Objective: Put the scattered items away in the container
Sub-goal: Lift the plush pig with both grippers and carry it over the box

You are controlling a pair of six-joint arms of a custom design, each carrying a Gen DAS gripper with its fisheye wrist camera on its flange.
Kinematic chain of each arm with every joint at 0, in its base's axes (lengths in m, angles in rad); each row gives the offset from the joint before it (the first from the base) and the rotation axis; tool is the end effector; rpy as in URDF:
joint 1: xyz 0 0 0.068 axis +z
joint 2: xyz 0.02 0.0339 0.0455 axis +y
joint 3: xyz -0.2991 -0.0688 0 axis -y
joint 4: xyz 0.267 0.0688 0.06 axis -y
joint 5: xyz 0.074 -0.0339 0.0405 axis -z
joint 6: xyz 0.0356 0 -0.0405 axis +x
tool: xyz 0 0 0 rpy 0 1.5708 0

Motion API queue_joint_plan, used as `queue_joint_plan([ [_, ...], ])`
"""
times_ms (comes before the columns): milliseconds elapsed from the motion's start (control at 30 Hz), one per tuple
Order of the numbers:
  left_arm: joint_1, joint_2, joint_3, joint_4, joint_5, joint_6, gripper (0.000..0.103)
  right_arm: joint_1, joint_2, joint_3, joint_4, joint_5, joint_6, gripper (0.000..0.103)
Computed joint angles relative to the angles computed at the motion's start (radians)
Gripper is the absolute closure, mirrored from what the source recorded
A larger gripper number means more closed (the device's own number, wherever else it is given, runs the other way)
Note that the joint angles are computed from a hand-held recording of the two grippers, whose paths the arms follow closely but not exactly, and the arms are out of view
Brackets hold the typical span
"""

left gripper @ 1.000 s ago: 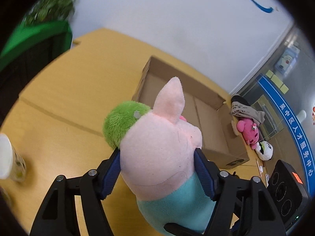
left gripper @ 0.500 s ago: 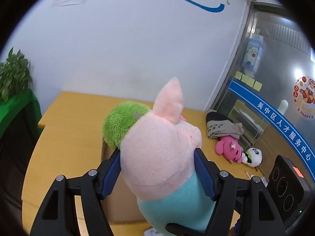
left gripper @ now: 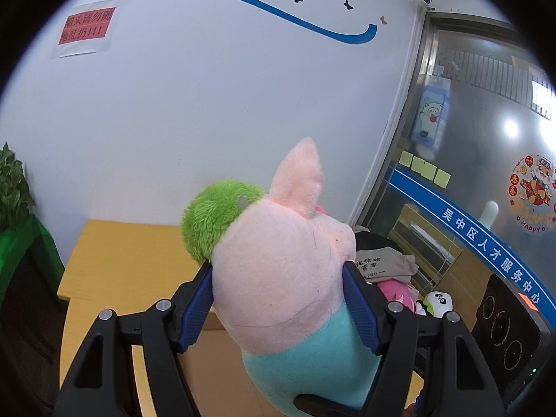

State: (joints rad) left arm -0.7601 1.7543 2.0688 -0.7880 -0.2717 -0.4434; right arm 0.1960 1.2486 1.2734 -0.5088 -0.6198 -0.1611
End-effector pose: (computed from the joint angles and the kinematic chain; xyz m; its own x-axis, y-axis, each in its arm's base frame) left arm 0.3011 -0.2730 0.4978 -0.5090 -0.0863 -0.8564 0.3014 0.9141 -0.2713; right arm 0.2724 0.0752 0.4159 -0.3442 -0.2015 -0.9170 -0.7275 0.6747 0.1248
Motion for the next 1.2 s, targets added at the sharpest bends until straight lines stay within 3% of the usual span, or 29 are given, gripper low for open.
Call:
queue_joint_plan([
  [167, 0.04, 0.144, 0.27, -0.145, 0.032, 0.032, 0.033, 0.005, 0.054, 0.125, -0.072, 0.015, 0.025, 0.025],
  [467, 0.124, 0.267, 0.43, -0.212, 0.108, 0.051, 0.034, -0.001, 0.181, 0.259, -0.131, 0.011, 0.019, 0.025],
  [667, 0.18, 0.29, 0.367, -0.16, 0.176, 0.054, 0.034, 0.019, 0.272, 0.291, -0.109, 0.041, 0.02, 0.025],
  [833, 0.213, 0.291, 0.195, -0.059, 0.222, 0.046, 0.034, 0.029, 0.354, 0.251, -0.045, 0.049, 0.051, 0.025],
  [1067, 0.245, 0.341, -0.025, 0.061, 0.333, 0.055, 0.034, 0.04, 0.429, 0.05, 0.126, 0.074, 0.122, 0.025],
  [1200, 0.25, 0.413, -0.075, 0.08, 0.372, 0.063, 0.034, 0.04, 0.503, -0.062, 0.222, 0.078, 0.157, 0.025],
])
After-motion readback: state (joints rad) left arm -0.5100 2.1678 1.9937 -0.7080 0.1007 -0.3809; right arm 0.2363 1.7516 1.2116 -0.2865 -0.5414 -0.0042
